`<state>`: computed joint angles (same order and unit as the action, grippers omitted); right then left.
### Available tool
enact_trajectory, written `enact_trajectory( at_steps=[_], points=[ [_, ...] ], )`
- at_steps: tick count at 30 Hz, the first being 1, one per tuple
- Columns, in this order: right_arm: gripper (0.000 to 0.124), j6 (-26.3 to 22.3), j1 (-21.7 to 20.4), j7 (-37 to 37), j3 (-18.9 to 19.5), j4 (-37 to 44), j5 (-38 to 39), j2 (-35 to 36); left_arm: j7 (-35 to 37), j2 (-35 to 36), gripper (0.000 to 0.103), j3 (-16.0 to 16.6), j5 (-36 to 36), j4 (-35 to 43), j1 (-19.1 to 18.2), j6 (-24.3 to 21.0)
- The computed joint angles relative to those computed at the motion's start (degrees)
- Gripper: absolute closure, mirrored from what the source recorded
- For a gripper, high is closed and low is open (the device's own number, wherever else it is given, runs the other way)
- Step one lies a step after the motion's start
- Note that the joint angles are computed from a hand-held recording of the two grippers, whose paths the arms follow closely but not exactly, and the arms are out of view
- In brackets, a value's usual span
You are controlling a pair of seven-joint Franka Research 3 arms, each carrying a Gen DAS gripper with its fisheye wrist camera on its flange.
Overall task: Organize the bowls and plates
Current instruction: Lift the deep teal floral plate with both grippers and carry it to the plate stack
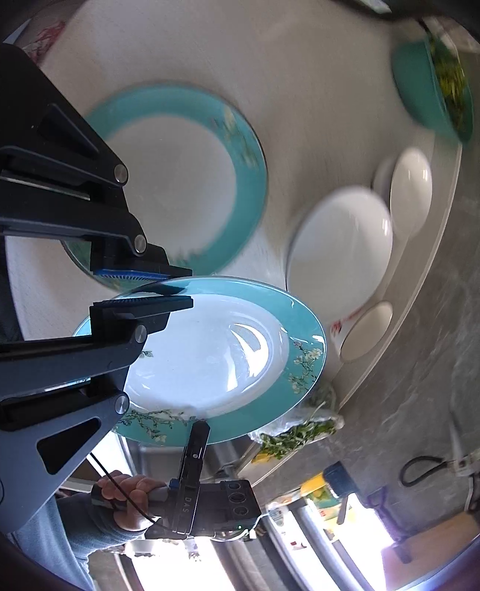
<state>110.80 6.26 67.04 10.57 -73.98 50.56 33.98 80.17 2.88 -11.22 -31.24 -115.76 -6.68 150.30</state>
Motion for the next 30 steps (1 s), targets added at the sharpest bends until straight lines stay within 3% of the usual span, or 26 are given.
enact_trajectory(
  at_steps=[7,19,25,30],
  points=[
    [0.112,0.4,3.7,0.8,1.3,-0.4,-0.8,0.1,2.1,-10.9,0.097,4.1,-3.6,-13.0,0.0,0.7],
    [0.112,3.7,9.8,6.2,1.5,2.4,-6.2,3.7,12.0,-13.0,0.095,10.1,-9.7,-21.2,-0.8,0.9],
    [0.112,6.2,10.9,8.1,1.2,2.2,-9.0,3.9,17.1,-9.6,0.094,9.3,-11.6,-19.3,1.2,0.3],
    [0.112,8.4,12.6,10.3,0.7,2.2,-12.1,4.2,17.4,-7.4,0.094,7.7,-9.3,-17.3,2.7,-0.2]
  ],
)
